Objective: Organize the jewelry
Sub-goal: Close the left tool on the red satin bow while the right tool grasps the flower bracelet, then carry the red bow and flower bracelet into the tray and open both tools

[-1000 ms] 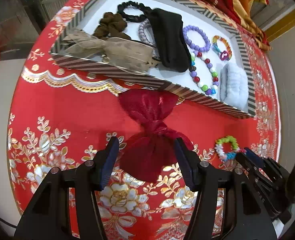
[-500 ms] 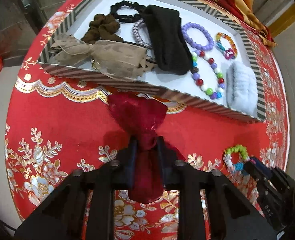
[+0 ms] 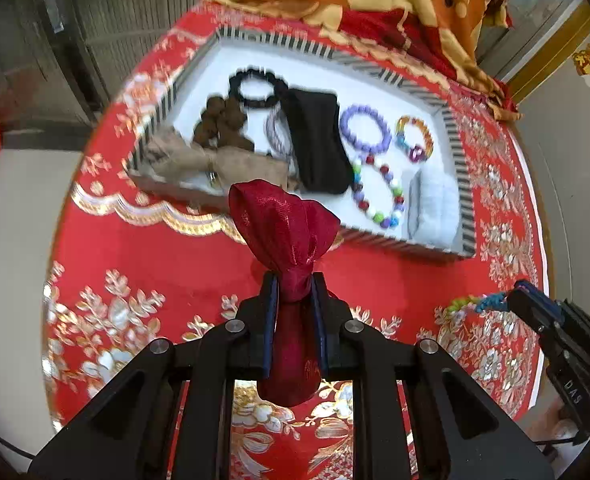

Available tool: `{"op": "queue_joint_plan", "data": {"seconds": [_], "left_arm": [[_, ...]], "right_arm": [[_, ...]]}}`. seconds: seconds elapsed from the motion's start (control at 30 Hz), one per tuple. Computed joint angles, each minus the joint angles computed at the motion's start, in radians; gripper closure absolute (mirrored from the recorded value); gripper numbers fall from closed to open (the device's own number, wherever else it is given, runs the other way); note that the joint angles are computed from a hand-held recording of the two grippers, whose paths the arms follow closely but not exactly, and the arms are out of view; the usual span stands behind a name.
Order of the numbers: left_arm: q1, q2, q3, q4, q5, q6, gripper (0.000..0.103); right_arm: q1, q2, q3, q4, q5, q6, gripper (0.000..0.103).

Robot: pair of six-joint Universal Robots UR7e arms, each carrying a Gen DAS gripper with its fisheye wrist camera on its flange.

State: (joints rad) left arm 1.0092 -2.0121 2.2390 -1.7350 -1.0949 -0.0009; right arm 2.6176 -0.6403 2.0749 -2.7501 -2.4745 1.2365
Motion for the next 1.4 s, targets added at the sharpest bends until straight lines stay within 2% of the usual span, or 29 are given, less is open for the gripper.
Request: {"op": "queue_joint_plan", "data": {"seconds": [0.3, 0.5, 0.8, 1.03, 1.23, 1.4], "left_arm": [[-0.035, 0.044, -0.039, -0.07, 0.06, 0.036, 0.088], [-0.036, 0.121, -0.059, -0.161, 0.094, 0.087, 0.088], [-0.011, 0.295, -0.119, -0.315, 0.124, 0.17, 0.088], [0.021, 0.442, -0.171, -0.428, 0.134, 0.217, 0.088], [0.055, 0.549, -0.207, -0.476, 0.136, 0.234, 0.088], [0.082, 0.62, -0.25, -0.493, 0.137, 0.228, 0.088]], "right_arm": [[-0.034, -0.042, -0.039, 0.007, -0.069, -0.132, 0.09], [-0.109, -0.042, -0.068, -0.042, -0.074, -0.258, 0.09], [-0.22, -0.023, -0.12, -0.123, -0.075, -0.405, 0.09], [-0.3, 0.014, -0.182, -0.177, -0.047, -0.52, 0.09], [-0.368, 0.044, -0.212, -0.283, 0.012, -0.616, 0.09], [-0.419, 0.069, -0.241, -0.327, 0.059, -0.678, 0.09]]}}
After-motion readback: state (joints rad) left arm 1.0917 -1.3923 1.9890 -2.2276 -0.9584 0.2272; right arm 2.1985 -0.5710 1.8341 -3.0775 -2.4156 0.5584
